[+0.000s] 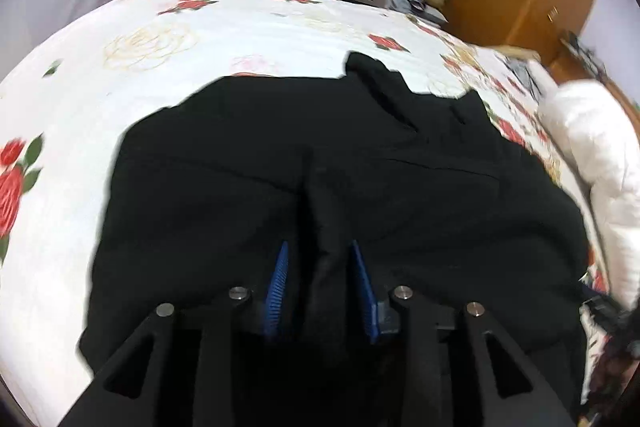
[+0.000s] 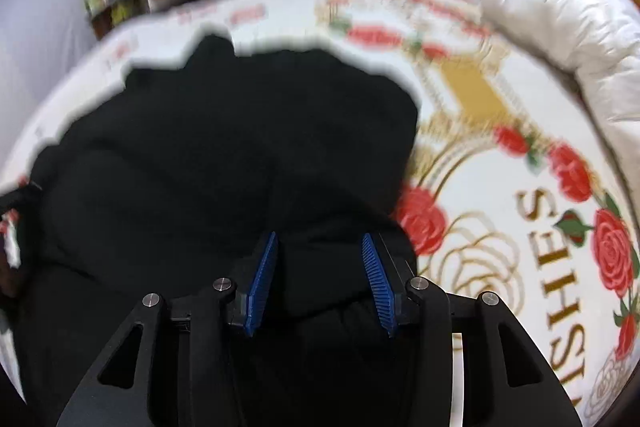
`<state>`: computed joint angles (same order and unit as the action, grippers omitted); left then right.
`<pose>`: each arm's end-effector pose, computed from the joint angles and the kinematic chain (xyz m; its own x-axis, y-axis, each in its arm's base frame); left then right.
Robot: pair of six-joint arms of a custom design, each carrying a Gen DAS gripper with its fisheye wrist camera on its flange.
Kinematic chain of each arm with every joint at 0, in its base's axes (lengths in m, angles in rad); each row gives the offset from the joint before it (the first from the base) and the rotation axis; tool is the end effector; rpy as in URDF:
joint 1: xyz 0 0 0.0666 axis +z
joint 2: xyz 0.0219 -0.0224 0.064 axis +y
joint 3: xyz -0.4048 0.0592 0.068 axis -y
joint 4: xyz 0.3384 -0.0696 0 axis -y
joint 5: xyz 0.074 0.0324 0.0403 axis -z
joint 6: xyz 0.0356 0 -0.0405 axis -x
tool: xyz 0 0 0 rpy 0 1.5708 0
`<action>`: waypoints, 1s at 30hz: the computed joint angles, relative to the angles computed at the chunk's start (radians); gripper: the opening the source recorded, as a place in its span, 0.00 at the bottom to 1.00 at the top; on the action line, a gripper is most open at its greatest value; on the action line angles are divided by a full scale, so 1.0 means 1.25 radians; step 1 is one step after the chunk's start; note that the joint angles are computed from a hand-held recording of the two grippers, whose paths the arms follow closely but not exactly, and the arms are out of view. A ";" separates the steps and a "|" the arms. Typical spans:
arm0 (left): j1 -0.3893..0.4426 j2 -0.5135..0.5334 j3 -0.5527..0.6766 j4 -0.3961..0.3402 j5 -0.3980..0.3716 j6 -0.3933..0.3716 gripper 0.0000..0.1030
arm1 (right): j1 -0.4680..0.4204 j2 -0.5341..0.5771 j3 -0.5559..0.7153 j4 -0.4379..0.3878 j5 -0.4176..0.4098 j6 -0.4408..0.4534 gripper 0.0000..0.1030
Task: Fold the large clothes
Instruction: 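Press and smooth the folded coat with both grippers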
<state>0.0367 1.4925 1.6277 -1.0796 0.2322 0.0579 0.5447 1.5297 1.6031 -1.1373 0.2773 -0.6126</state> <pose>0.4569 0.0082 0.4970 -0.8140 -0.0862 -0.5745 0.0521 0.9741 -0.2200 0.4013 0.2313 0.4679 -0.8330 0.1420 -0.5348 0.1152 0.9898 0.0833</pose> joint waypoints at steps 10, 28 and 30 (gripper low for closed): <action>-0.014 -0.040 0.015 0.065 0.007 -0.055 0.34 | -0.023 -0.017 0.031 0.038 0.029 0.009 0.44; 0.000 -0.036 -0.061 0.075 -0.023 -0.064 0.40 | -0.021 -0.028 0.021 0.048 0.021 -0.010 0.44; 0.022 -0.059 -0.088 0.077 -0.012 -0.060 0.40 | 0.005 -0.055 -0.006 0.055 0.026 -0.041 0.44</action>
<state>0.0641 1.4190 1.5181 -0.9838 0.2171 -0.0167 0.5507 1.4609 1.5958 -1.0683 0.3099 -0.6637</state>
